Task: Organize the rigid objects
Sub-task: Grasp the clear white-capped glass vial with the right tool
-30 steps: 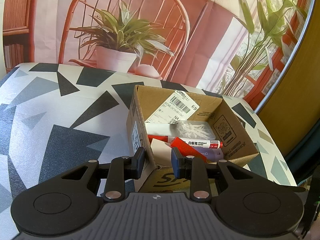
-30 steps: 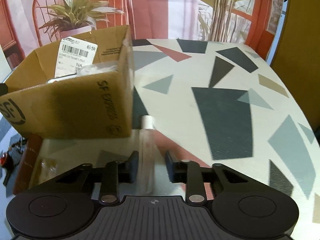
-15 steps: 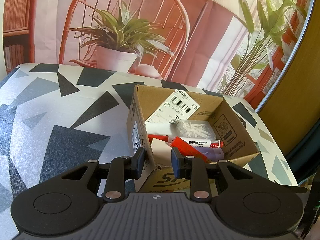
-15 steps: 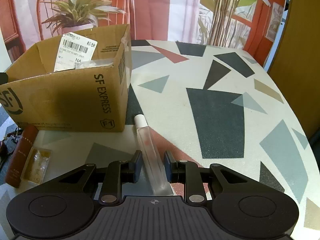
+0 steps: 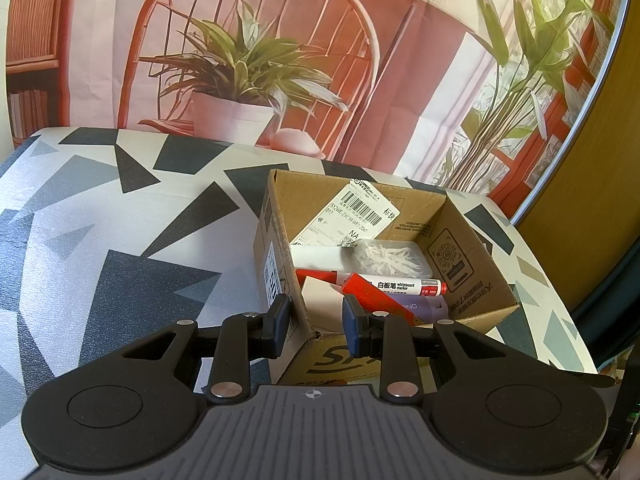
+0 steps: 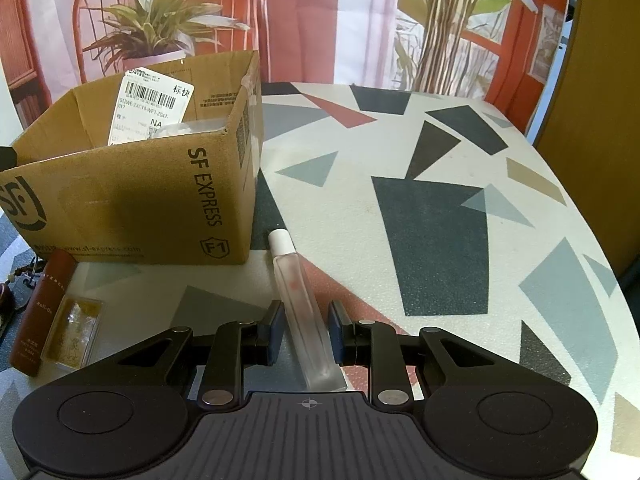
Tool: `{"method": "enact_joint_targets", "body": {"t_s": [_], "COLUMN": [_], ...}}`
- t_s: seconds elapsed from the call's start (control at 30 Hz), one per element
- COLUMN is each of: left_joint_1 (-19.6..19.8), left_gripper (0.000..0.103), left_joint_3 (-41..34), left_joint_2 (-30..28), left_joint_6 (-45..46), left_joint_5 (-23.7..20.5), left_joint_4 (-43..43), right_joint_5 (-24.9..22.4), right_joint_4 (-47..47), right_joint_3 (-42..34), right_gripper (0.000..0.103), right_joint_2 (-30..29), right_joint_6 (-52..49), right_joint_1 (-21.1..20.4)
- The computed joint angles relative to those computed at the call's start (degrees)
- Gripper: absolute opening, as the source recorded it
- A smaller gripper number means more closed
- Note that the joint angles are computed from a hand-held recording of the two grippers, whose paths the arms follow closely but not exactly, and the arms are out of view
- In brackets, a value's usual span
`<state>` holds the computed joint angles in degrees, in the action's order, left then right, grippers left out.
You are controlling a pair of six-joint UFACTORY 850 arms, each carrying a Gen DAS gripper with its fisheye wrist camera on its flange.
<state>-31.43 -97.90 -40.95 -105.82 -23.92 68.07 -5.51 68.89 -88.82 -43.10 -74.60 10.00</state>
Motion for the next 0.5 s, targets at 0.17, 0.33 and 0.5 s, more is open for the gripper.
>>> {"method": "enact_joint_targets", "body": {"t_s": [0.17,0.33,0.5], "left_joint_1": [0.0,0.0,0.0], "left_gripper": [0.031,0.031,0.031], "left_joint_3": [0.0,0.0,0.0], "left_joint_2": [0.0,0.0,0.0], "left_joint_6": [0.0,0.1,0.0], "left_joint_5": [0.0,0.0,0.0], "left_joint_4": [0.0,-0.1,0.0], "right_joint_5": [-0.1,-3.1,-7.7], "right_joint_4": [-0.7,-6.3,3.9], "right_joint_3": [-0.1,-1.1,-1.3], "right_gripper": [0.021,0.015,0.015], "right_joint_2": [0.0,-0.3,0.2], "right_joint_6": [0.9,8.0,2.5], "right_joint_1": [0.0,-0.8,-2.9]}}
